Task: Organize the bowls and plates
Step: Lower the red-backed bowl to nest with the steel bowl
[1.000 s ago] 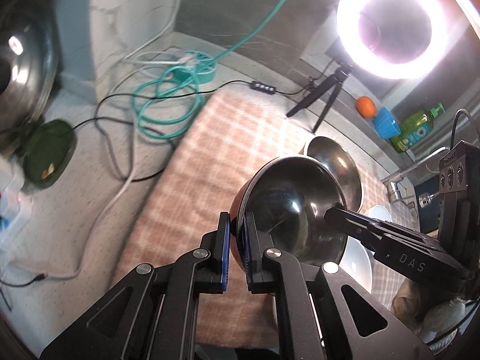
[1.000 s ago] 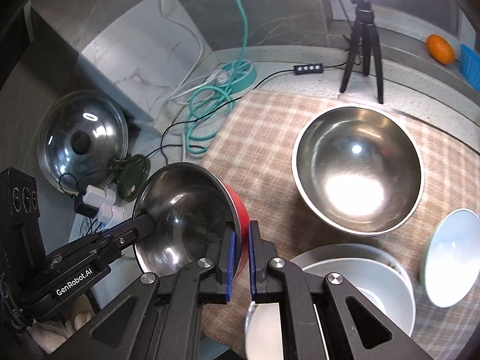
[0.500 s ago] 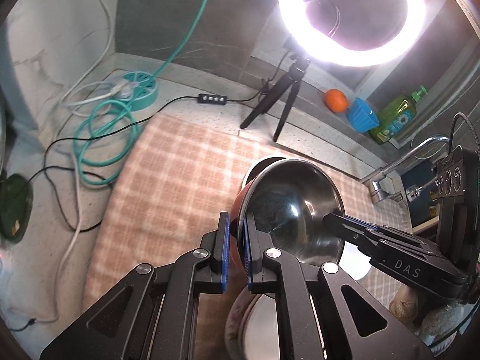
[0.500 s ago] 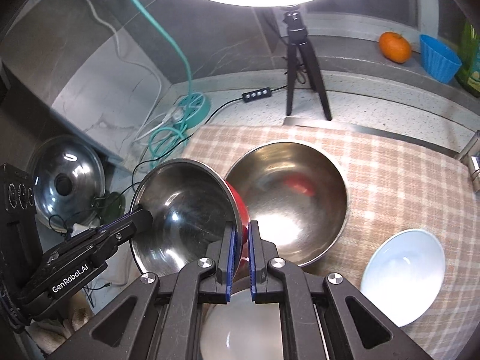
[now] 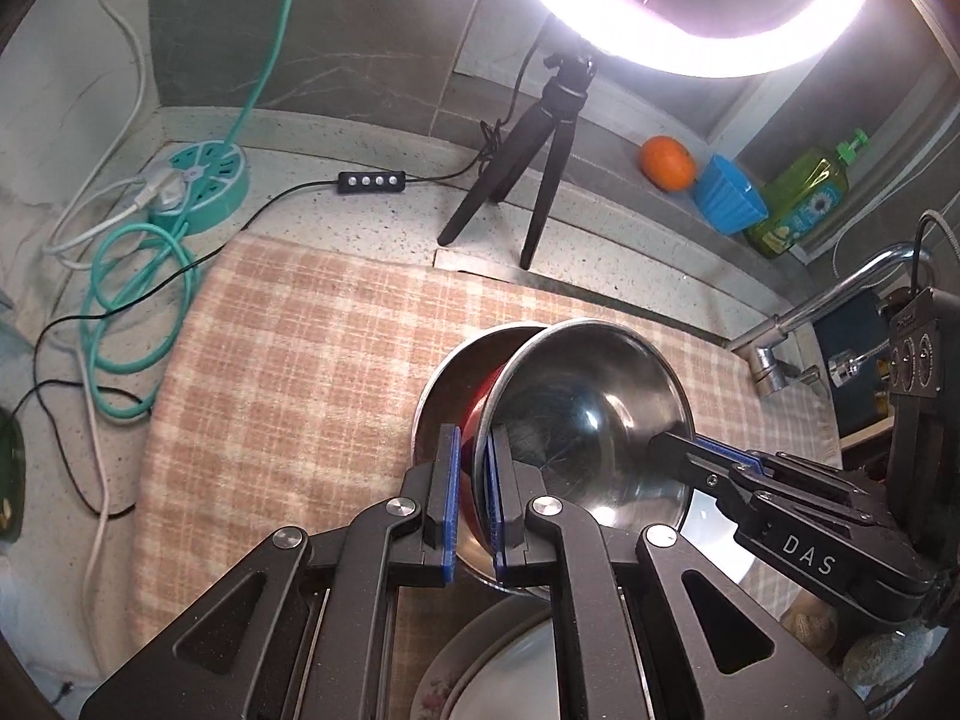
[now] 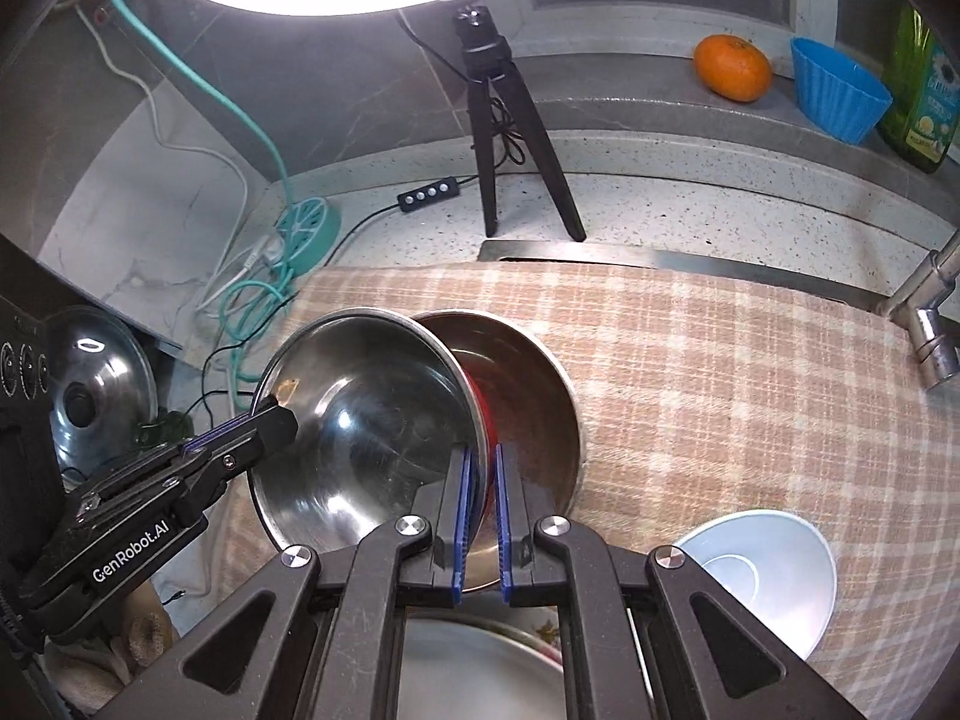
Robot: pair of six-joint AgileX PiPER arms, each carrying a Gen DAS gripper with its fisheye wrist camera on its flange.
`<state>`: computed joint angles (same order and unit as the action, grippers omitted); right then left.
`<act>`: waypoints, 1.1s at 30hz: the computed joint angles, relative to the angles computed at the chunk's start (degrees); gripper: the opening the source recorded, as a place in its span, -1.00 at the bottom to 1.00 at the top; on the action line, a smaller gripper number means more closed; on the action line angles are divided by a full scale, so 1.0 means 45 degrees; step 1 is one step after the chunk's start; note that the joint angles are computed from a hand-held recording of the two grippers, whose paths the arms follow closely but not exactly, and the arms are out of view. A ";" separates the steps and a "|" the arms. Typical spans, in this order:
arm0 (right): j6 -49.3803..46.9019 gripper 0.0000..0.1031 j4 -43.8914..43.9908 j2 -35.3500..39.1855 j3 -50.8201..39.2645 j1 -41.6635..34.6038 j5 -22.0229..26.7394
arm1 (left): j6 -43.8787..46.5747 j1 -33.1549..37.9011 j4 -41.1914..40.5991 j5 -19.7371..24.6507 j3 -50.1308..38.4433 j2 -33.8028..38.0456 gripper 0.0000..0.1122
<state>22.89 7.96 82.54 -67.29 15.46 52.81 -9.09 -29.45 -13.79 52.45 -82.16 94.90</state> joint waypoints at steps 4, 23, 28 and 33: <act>-0.0237 -0.86 0.0031 0.0436 -0.0028 -0.0146 -0.0036 | -0.0198 -0.0246 0.0526 0.0142 -0.0345 0.0559 -0.88; -0.1028 -0.87 0.0311 0.1288 -0.0015 -0.0550 0.0022 | -0.0769 -0.0967 0.1850 0.0713 -0.1152 0.1612 -0.88; -0.1189 -0.82 0.0514 0.1437 -0.0115 -0.0579 0.0156 | -0.0790 -0.0963 0.1843 0.0807 -0.1199 0.1713 -0.88; -0.1203 -0.81 0.0549 0.1553 -0.0226 -0.0549 0.0253 | -0.0772 -0.0916 0.1833 0.0861 -0.1271 0.1784 -0.88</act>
<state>17.48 10.43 89.53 -68.31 12.99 53.95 -12.56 -33.57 -5.54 56.32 -87.88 102.93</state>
